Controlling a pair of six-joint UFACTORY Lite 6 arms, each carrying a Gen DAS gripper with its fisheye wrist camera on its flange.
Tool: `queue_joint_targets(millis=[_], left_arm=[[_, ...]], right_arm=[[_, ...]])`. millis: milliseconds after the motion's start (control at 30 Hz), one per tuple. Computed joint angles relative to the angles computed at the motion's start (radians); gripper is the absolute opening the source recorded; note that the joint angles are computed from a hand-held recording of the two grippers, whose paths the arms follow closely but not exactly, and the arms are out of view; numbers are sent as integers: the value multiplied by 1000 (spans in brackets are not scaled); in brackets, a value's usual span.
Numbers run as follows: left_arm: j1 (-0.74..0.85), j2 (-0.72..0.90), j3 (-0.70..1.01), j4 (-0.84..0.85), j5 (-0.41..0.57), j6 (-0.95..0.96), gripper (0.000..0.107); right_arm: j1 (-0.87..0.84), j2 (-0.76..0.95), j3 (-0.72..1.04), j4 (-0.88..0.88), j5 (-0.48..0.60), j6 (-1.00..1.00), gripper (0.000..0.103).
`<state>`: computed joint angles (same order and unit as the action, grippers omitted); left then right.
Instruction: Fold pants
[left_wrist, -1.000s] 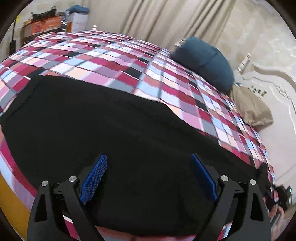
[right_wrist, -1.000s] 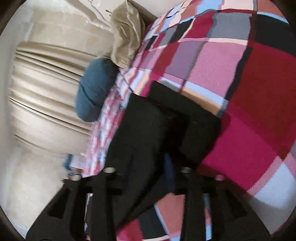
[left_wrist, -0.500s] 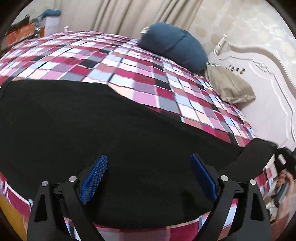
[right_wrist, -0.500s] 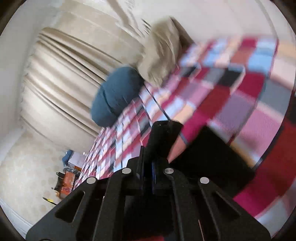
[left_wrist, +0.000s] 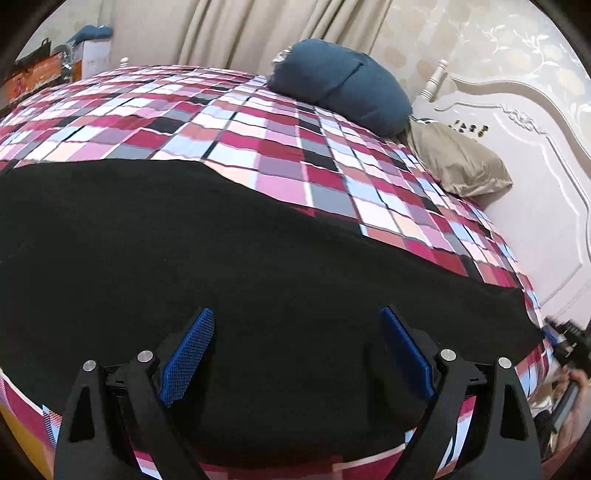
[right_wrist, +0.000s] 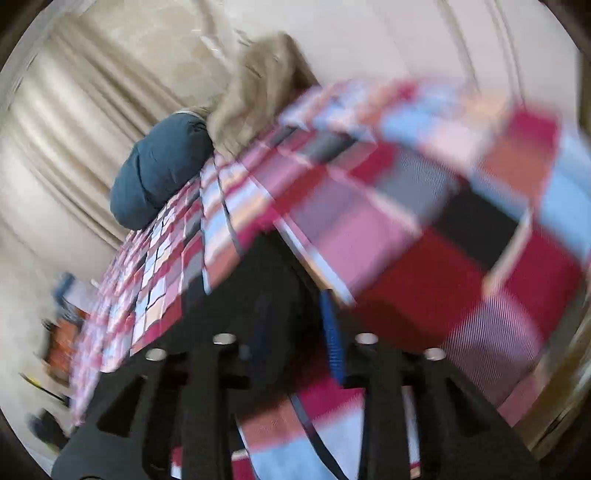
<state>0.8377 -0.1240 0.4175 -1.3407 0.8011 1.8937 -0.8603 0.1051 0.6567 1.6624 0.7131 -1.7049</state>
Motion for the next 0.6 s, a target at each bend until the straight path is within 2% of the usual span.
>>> queue_joint_targets(millis=[100, 233, 267, 367, 533, 600], left_arm=[[-2, 38, 21, 5, -4, -15, 90], [-4, 35, 7, -10, -7, 15, 90], [-5, 37, 7, -9, -8, 18, 90], [-2, 47, 12, 0, -9, 16, 90], [4, 63, 28, 5, -6, 12, 90], [5, 71, 35, 5, -6, 11, 90]], right_arm=[[182, 30, 155, -130, 14, 107, 46], [508, 291, 552, -522, -3, 407, 46], [594, 379, 657, -600, -10, 463, 44], [748, 588, 932, -809, 95, 658, 33], [939, 857, 1320, -1002, 282, 786, 33], [981, 888, 1377, -1053, 313, 816, 33]])
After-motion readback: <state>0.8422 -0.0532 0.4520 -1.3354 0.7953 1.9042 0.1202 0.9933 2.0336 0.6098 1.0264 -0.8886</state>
